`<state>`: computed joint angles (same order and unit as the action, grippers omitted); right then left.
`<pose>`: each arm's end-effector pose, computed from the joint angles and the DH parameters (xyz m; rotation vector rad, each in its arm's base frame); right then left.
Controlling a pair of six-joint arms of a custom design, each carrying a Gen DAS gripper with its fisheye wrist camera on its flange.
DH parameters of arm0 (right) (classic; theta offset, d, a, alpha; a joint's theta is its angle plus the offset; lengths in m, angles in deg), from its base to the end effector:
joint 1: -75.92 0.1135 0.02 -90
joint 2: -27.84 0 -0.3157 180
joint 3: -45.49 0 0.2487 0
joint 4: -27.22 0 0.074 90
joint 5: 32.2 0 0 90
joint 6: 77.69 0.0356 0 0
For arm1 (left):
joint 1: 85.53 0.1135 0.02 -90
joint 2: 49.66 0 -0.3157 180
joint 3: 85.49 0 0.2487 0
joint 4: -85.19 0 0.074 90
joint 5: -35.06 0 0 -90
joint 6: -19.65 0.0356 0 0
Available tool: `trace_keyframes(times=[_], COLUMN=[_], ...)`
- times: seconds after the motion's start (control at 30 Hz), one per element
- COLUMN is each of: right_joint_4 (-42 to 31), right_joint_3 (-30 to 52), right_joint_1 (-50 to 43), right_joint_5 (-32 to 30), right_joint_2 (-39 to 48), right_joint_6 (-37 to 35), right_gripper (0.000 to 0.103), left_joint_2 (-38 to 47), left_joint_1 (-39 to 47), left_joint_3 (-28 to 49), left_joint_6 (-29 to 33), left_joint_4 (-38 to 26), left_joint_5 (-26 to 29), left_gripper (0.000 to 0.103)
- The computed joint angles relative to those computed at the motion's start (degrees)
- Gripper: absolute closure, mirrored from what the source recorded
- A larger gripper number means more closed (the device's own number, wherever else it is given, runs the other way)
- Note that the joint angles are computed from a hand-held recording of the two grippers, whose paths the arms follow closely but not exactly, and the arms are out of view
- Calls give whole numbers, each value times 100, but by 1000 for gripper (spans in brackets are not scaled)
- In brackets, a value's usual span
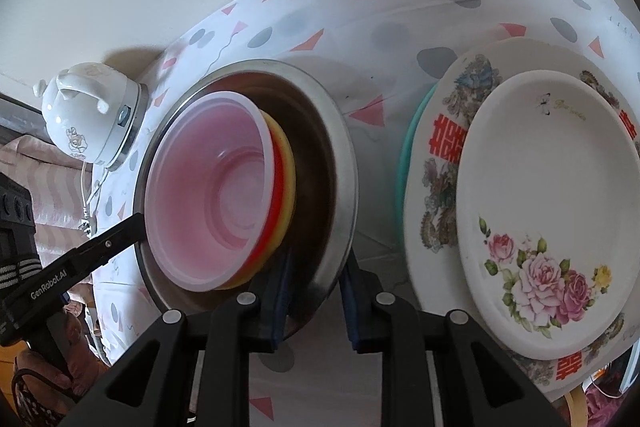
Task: Organize plates and bowls
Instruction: 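Lift the steel bowl with nested bowls and carry it over the plate stack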
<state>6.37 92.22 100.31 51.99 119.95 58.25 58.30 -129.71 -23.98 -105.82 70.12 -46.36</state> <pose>0.2266 0.1067 0.1518 0.4984 2.7801 0.4595 0.2407 -0.2413 0.1376 0.2648 2.7774 -0.6141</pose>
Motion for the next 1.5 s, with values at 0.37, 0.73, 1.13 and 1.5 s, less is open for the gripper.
trace_keyframes(times=[0.37,0.73,1.13,1.5], right_joint_4=[287,478,590,569], right_joint_3=[78,-25,-178,-329], right_joint_1=[-46,10,209,221], right_joint_5=[-124,-44,196,214], right_joint_2=[396,324,128,-337], right_joint_6=[-16,-160,-172,-16], right_gripper=[85,85,85,85], left_joint_2=[143,106,26,-385], left_joint_1=[-113,-18,-1,-143], left_joint_3=[225,-40,-373,-324], left_joint_6=[509,904,1025,1128], left_joint_4=[-148,265,742,564], left_joint_5=[-82,155,261,40], left_gripper=[89,88,87,87])
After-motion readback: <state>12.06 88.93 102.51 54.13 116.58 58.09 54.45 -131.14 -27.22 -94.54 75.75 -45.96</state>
